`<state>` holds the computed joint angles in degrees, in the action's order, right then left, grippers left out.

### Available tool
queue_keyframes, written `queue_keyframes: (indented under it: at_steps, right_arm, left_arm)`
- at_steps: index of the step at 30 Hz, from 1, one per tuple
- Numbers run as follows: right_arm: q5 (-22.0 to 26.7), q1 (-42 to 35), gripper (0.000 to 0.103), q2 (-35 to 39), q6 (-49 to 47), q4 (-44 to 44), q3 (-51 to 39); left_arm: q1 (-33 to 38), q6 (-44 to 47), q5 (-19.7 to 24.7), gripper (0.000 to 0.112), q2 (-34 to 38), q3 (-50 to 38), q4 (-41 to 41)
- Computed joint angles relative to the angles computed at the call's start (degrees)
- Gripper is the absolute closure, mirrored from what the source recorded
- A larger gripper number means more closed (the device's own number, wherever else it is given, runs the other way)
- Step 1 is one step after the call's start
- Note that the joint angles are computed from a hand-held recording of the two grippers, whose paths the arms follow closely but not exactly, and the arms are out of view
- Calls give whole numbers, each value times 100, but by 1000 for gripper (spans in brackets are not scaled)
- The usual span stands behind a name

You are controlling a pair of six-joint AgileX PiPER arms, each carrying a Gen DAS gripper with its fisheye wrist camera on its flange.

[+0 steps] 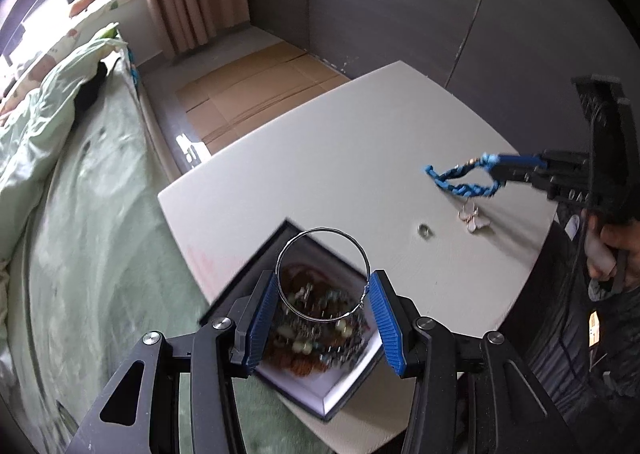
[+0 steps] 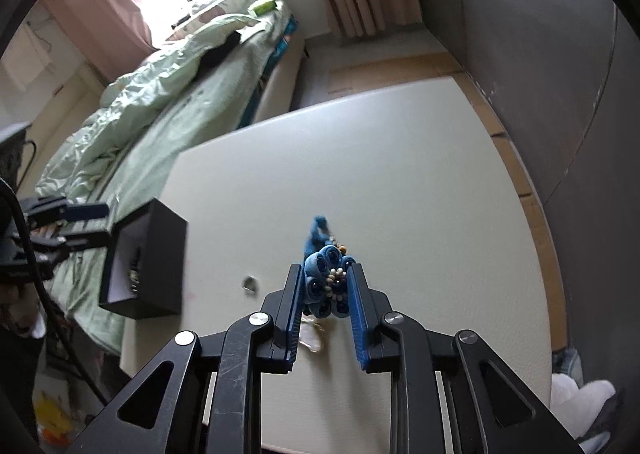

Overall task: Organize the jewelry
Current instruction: 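Drop the hoop into the black box with the left tool while the right tool grasps the blue flower bracelet, then carry the blue flower bracelet into the black box and release it with the right tool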

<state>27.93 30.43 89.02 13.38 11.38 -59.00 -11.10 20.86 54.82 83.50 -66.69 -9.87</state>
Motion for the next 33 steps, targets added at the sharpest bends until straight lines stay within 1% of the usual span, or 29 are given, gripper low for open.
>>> queue_keyframes:
  at_steps: [4, 7, 9, 10, 11, 12, 19, 26, 27, 29, 31, 32, 33]
  right_arm:
    - [5, 262, 80, -127, 467, -353, -159]
    - [95, 515, 80, -107, 857, -694, -446]
    - [148, 686, 80, -92, 1005, -807, -619]
    - [184, 769, 80, -73, 1062, -860, -720]
    - [221, 847, 80, -55, 1149, -937, -802]
    - [275, 964, 80, -11, 1231, -1014, -951]
    - [412, 1525, 80, 408, 1276, -987, -1785]
    - [571, 1960, 80, 942, 1329, -965, -2560]
    - [542, 1997, 80, 1026, 1321, -921, -2653]
    - [386, 2025, 80, 1082, 1267, -830, -2667]
    - [254, 2021, 75, 1181, 1136, -621, -2711]
    - [305, 2002, 62, 1242, 1141, -562, -2759]
    - [378, 1973, 47, 1289, 1189, -512, -2795]
  left_arm:
    - [192, 63, -50, 62, -230, 310, -39]
    - [324, 63, -43, 62, -273, 431, -84]
    - [506, 114, 36, 56, -245, 451, -261]
    - [628, 154, 31, 50, -278, 494, -382]
    - [688, 181, -19, 45, -347, 559, -440]
    - [753, 206, -85, 45, -443, 631, -489]
    - [1662, 604, -351, 44, -1063, 1048, -1356]
    - [2322, 927, -500, 43, -1457, 1436, -2121]
    - [2389, 962, -508, 41, -1512, 1481, -2218]
    - [2440, 975, -570, 29, -1680, 1607, -2368]
    - [2487, 1014, -616, 24, -1893, 1732, -2518]
    - [2508, 1029, -602, 22, -1969, 1756, -2577]
    - [2505, 993, -611, 20, -2049, 1780, -2602]
